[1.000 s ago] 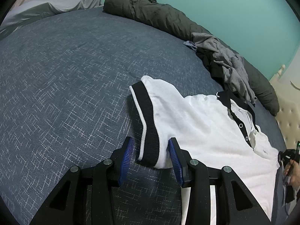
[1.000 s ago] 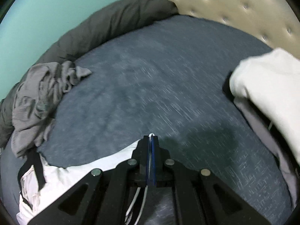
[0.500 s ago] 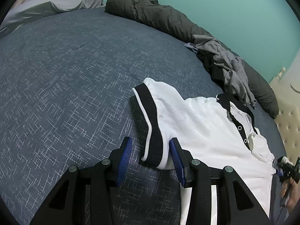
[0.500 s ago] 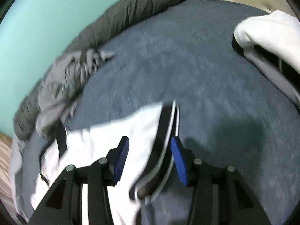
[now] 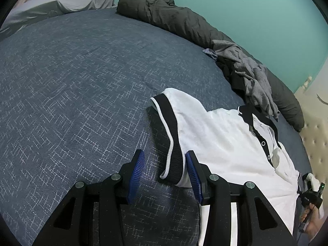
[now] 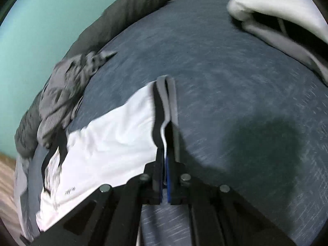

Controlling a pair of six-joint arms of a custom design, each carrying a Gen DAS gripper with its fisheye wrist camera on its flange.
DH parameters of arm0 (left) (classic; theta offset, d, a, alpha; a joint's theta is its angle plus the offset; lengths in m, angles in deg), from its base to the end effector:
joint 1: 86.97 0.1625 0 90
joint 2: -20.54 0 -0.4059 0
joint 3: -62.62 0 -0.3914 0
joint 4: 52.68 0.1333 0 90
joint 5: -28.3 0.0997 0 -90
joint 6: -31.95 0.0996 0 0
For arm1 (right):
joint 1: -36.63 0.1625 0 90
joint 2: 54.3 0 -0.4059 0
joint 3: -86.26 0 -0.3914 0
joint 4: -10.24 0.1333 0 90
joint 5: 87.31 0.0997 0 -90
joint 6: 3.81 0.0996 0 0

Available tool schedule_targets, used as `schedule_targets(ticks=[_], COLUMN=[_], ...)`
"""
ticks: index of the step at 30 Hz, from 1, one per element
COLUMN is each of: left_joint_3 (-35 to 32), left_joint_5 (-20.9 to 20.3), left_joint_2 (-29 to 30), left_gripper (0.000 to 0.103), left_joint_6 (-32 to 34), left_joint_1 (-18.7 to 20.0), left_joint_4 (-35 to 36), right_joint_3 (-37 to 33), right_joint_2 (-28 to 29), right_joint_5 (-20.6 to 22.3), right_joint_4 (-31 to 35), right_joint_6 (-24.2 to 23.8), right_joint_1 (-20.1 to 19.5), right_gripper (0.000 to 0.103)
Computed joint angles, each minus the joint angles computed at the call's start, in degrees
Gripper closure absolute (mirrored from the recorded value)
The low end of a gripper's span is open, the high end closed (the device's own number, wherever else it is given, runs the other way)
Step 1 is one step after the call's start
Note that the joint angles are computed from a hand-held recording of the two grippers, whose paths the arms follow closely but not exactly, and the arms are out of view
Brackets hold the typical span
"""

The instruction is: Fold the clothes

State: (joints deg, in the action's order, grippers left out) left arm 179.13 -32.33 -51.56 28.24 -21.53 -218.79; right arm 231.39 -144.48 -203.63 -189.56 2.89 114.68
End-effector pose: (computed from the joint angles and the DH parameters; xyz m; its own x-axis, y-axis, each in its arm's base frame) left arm -0.0566 -0.5621 0.2534 -0.9207 0.0775 -0.3824 0.2947 0.7805 -0.5514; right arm 0.0139 -0.3647 0.2781 -0.7825 0.6023 0.1581 0.2119 0.4964 -0.8418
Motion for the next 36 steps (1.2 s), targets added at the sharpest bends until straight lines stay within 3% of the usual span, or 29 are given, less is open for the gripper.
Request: schedule_targets(ticks=[5, 12, 17, 23, 31, 34, 36], left_joint_3=[0.01, -0.29, -0.73, -1.20, -2.14, -2.47, -2.53], left_joint_5=[0.30, 0.09, -0.55, -0.19, -0.01, -0.33, -0.12], left_joint_2=[-0.28, -0.93, -0.94, -0.62, 0.31, 0.73, 0.77], left_gripper=[0.057, 0.057, 0.057, 0.057, 0.057, 0.057, 0.057], left_joint_6=[-0.06, -0.86, -1.28, -1.08, -0.47, -0.78, -1.20], left_joint_1=[0.14, 0.82, 1.18, 1.26, 1.17, 1.25, 1.31], left_joint_4=[-0.38, -1.03, -0.59, 0.00, 3.80, 4.35, 3.96], right_joint_3=[-0.24, 0.80, -0.01, -0.10, -2.55, -3.30, -2.99], right_joint_2=[0.83, 1.64, 1.40, 2.79, 4.53, 5.35, 3.53], right_joint_5=[-2.38, -2.44, -2.81, -7.05, -9.93, -14.61, -13.09], right_joint_4=[-1.25, -4.61, -2.76, -6.94, -5.63, -6.62, -4.46], right_joint_6=[-2.06, -0.83, -0.81, -1.39, -2.69, -2.79, -2.58], right_joint_1=[-0.41, -1.63, -1.49, 0.39, 2.58, 3.83, 3.20], right_gripper=[0.101, 0.101, 0.101, 0.101, 0.101, 0.102, 0.102])
